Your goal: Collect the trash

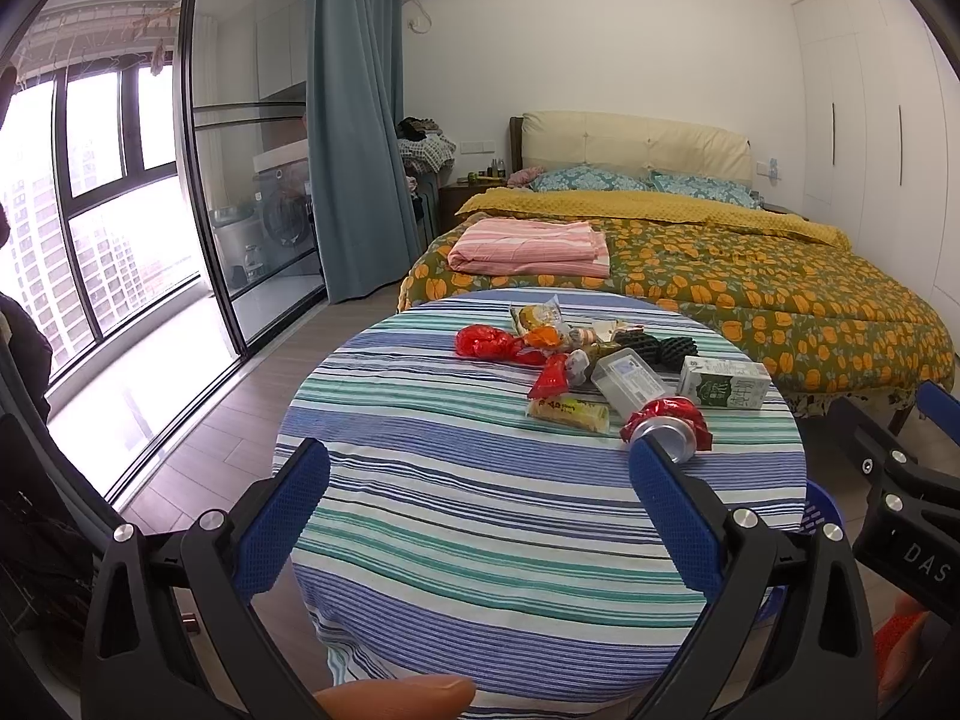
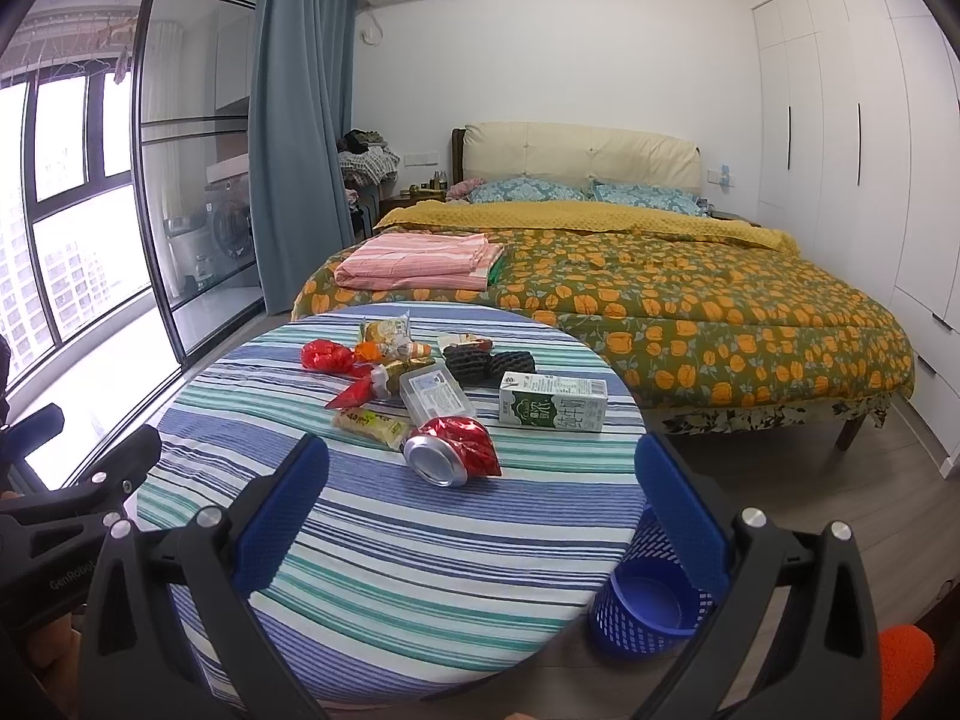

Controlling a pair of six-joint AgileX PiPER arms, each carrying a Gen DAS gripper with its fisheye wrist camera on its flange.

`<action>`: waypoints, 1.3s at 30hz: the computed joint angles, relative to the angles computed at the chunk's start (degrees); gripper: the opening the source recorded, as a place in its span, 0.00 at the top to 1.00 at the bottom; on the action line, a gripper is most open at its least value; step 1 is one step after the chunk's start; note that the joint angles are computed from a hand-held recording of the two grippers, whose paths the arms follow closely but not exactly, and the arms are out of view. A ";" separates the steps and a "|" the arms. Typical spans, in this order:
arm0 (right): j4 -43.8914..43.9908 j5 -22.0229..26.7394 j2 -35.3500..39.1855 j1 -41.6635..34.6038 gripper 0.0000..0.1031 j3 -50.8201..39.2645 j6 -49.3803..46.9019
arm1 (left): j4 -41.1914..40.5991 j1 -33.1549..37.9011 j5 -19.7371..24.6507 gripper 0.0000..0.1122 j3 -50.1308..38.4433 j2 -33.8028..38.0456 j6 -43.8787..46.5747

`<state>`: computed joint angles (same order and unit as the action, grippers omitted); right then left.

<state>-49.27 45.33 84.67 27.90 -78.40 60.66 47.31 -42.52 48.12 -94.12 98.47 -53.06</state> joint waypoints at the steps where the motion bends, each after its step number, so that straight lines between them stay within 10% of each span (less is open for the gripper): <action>1: -0.27 0.20 0.14 0.13 0.04 0.04 0.31 | -0.05 0.00 0.18 0.12 -0.55 0.30 0.24; 39: 2.03 1.16 0.97 -0.98 0.04 -1.13 -1.75 | -2.33 0.74 0.43 0.12 -2.32 3.16 2.36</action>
